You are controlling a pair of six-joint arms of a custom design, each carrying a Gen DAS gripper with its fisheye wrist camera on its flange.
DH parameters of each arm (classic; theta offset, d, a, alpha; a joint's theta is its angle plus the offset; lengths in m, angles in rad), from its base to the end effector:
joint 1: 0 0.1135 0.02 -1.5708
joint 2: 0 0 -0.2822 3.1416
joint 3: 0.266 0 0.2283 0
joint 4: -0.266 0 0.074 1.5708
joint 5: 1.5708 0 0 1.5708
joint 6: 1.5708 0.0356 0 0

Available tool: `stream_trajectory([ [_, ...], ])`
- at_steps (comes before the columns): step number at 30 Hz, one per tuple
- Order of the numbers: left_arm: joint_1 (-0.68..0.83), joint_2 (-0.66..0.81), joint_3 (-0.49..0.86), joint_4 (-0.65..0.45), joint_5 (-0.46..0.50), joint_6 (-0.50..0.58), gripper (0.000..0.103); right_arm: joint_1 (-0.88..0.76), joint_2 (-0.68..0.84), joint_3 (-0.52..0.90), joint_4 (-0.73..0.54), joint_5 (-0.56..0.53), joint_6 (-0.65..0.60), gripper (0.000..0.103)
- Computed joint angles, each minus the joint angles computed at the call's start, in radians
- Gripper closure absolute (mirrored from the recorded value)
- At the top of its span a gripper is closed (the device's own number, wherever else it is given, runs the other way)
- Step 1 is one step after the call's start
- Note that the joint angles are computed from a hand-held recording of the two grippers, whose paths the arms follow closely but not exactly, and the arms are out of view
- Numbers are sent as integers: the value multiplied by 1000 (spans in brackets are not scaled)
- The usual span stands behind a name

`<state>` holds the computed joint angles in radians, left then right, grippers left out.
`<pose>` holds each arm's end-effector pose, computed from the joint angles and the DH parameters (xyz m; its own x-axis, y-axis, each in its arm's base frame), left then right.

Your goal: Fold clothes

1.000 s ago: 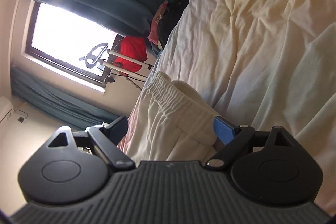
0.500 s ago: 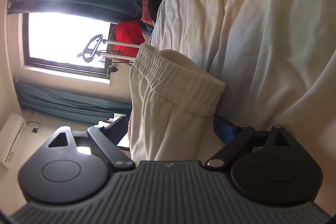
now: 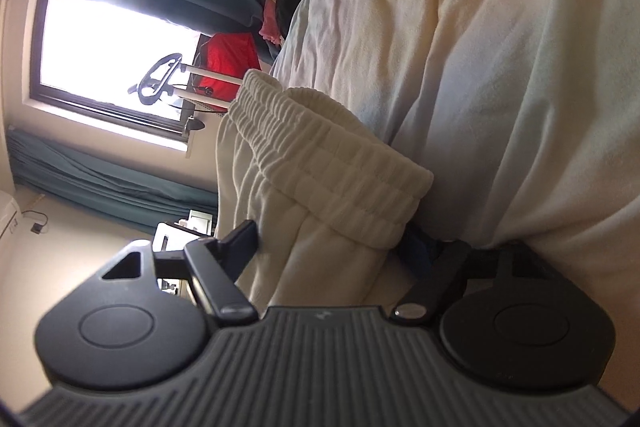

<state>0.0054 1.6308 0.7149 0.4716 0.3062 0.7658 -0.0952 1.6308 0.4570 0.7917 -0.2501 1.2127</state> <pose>0.3162 -0.0090 0.2106 -0.1247 0.6602 -0.7406 0.4904 0.6900 0.5324 0.2777 -0.0177 0.1748 -0.2579 0.9362 -0.2388 0.2998 0.3125 0.9014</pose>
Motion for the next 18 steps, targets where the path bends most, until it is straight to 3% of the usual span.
stream_trajectory([
  [3,5,-19,-32,15,-1,0,9,9,-7,7,-26,20,-23,33],
  [5,-4,-14,-36,29,-16,0,9,19,-26,10,-43,49,-50,46],
  [7,-1,-18,-45,31,-1,0,9,35,-54,12,-57,92,-92,53],
  [12,-7,-3,-55,52,5,-4,9,57,-120,-38,89,105,-142,62],
  [15,-15,30,11,-35,-55,-79,9,61,-136,-56,157,99,-151,63],
  [18,15,53,79,-94,-94,-236,8,51,-140,-59,161,85,-139,63],
])
